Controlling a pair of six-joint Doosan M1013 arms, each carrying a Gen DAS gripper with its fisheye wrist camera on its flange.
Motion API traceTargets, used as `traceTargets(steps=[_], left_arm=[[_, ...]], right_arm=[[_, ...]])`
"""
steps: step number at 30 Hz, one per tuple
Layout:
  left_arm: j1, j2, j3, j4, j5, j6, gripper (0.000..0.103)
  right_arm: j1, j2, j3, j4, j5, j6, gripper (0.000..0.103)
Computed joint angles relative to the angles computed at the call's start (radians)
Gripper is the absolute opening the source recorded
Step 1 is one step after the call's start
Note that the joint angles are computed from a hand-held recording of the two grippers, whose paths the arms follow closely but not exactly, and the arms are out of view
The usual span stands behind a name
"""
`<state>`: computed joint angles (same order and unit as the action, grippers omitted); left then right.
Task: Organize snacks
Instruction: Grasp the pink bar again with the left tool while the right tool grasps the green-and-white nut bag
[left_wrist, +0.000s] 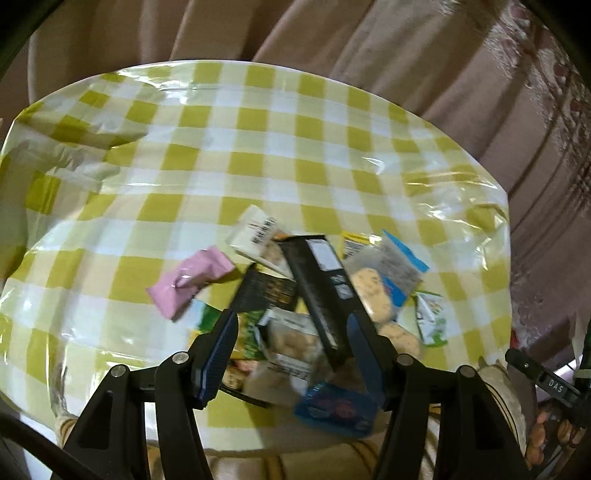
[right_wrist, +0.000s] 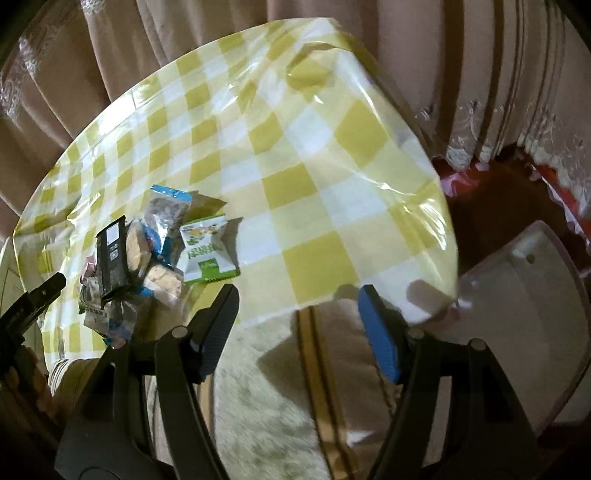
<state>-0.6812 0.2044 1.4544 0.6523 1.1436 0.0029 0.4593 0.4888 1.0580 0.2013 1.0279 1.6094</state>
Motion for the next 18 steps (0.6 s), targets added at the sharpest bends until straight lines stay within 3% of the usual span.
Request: traceTargets(steps=[18], left_arm=[[0.017, -0.046, 0.068, 0.040, 0.053, -0.146, 0.062]], right_arm=[[0.042, 0.085, -0.116, -0.018, 0.062, -0.030, 0.071]])
